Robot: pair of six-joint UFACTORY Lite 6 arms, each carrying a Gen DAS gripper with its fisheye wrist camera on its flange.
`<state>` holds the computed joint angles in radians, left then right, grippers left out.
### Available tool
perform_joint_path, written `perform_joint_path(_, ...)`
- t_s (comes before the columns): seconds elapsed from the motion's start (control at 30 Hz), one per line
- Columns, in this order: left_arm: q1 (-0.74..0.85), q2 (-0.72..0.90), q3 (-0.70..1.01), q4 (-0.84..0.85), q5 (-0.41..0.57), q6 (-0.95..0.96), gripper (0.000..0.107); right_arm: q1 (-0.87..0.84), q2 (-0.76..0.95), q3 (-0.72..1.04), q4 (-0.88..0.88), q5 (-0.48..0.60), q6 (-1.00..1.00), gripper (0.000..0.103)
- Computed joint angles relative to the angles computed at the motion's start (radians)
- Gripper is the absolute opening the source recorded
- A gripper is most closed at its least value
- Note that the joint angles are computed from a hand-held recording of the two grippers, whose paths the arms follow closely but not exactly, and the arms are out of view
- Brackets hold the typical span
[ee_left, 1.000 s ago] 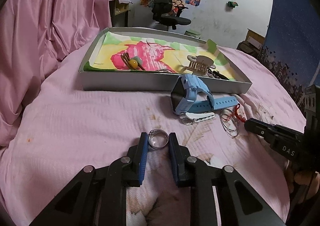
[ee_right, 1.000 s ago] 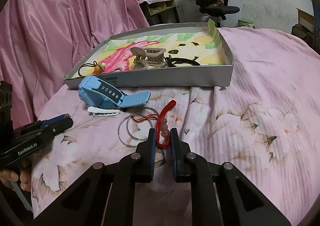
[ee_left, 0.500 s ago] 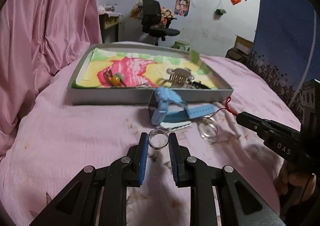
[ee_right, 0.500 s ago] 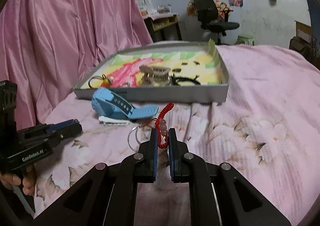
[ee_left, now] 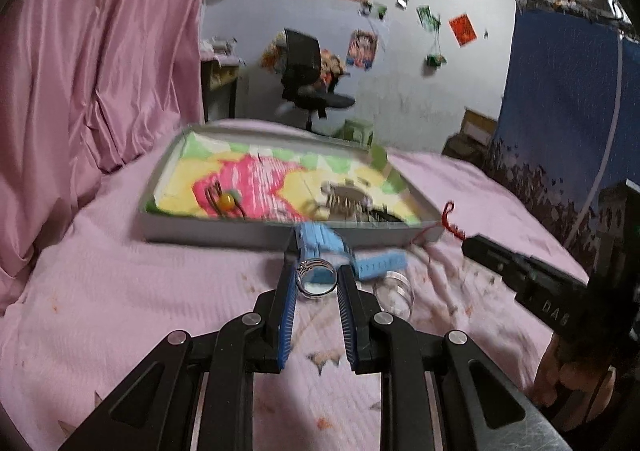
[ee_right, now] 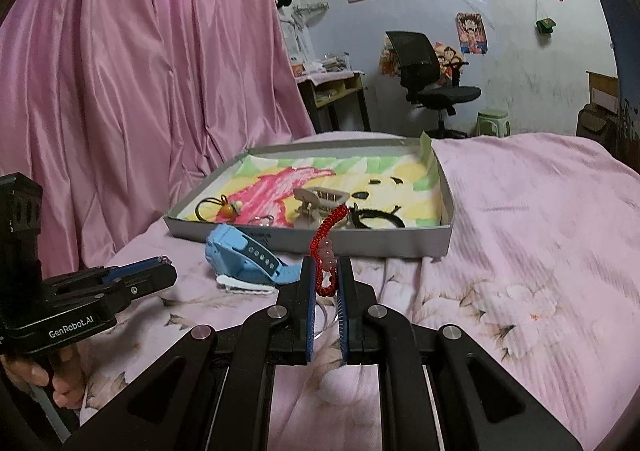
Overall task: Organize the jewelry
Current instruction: 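Carry the ring and red bracelet over the tray and open the left tool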
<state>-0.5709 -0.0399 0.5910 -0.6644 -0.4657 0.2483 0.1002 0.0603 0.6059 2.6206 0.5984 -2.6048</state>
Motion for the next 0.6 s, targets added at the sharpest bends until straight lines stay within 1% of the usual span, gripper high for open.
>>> perform_joint_path(0.1, 0.008, 0.005, 0.033, 0.003, -0.034, 0.005, 0.020, 0.010, 0.000, 0.003, 0.036, 0.020, -0.036, 0.009)
perform_joint_path(0.2, 0.051, 0.059, 0.123, 0.057, -0.013, -0.034, 0.020, 0.019, 0.015, 0.032, 0.065, 0.032, -0.067, 0.009)
perform_joint_path(0.27, 0.082, 0.101, 0.186, 0.096, 0.016, -0.068, 0.020, 0.026, 0.034, 0.072, 0.080, 0.023, -0.082, 0.009)
perform_joint_path(0.33, 0.125, 0.157, 0.265, 0.149, 0.076, -0.105, 0.020, 0.028, 0.065, 0.125, 0.086, 0.014, -0.083, 0.009)
perform_joint_path(0.4, 0.144, 0.208, 0.330, 0.076, 0.111, -0.023, 0.020, 0.022, 0.111, 0.201, 0.059, -0.002, -0.045, 0.009)
perform_joint_path(0.47, 0.164, 0.275, 0.415, -0.069, 0.146, 0.135, 0.020, 0.015, 0.181, 0.306, 0.011, -0.040, 0.022, 0.009)
perform_joint_path(0.57, 0.203, 0.353, 0.508, -0.082, 0.210, 0.156, 0.020, 0.015, 0.276, 0.428, -0.040, -0.098, 0.095, 0.009)
perform_joint_path(0.6, 0.207, 0.377, 0.538, -0.118, 0.222, 0.197, 0.020, 0.014, 0.301, 0.453, -0.047, -0.110, 0.106, 0.009)
